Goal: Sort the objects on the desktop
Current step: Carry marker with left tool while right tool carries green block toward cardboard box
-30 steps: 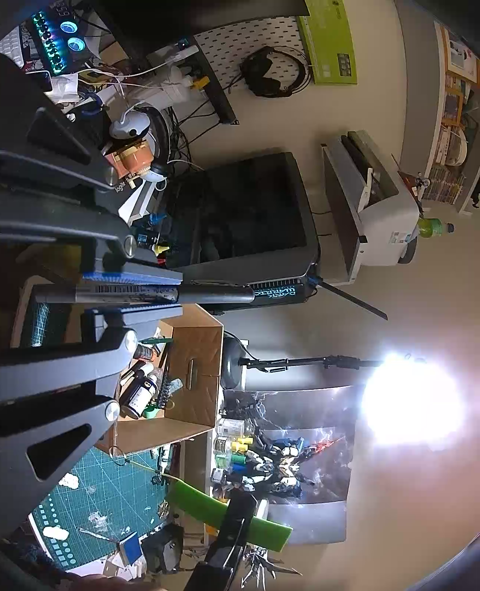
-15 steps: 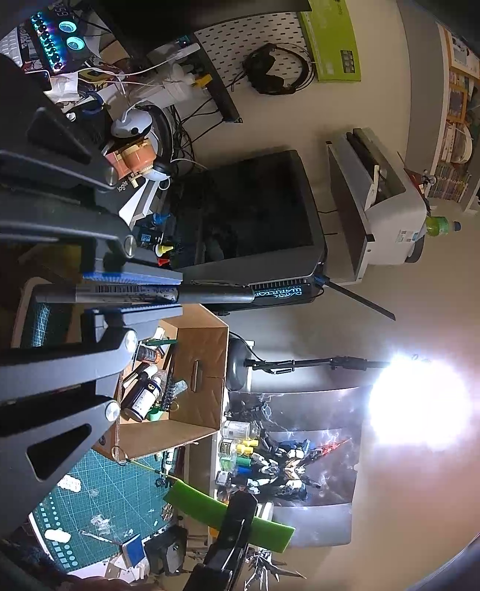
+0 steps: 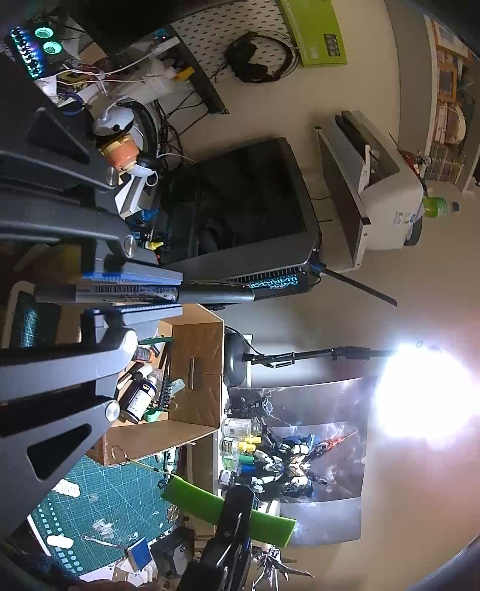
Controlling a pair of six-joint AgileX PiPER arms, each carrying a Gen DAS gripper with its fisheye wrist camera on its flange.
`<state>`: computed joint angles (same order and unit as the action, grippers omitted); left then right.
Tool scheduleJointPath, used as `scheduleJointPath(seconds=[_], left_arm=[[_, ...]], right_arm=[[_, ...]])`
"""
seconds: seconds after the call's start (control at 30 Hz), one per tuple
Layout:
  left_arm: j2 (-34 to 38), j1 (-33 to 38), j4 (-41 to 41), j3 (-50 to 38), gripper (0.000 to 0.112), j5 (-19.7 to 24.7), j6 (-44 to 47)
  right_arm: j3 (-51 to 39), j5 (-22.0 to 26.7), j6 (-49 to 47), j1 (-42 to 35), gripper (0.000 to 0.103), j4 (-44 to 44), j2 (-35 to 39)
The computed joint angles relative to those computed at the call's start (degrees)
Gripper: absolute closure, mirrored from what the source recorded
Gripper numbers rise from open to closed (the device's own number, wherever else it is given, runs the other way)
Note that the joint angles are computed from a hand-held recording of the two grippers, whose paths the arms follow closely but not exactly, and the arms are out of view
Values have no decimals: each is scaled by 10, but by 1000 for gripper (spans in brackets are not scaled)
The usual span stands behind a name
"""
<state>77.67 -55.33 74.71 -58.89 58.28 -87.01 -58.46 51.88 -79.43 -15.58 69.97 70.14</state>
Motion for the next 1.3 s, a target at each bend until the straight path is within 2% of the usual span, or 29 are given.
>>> scheduleJointPath(seconds=[0.57, 0.87, 1.3], left_arm=[[67, 67, -14, -94, 102, -78, 87], [130, 111, -57, -179, 102, -114, 202], [268, 197, -202, -353, 102, -177, 408]], right_arm=[[-90, -26, 34, 31, 80, -32, 75], [-160, -41, 78, 57, 80, -77, 145], [-324, -48, 199, 102, 80, -190, 296]])
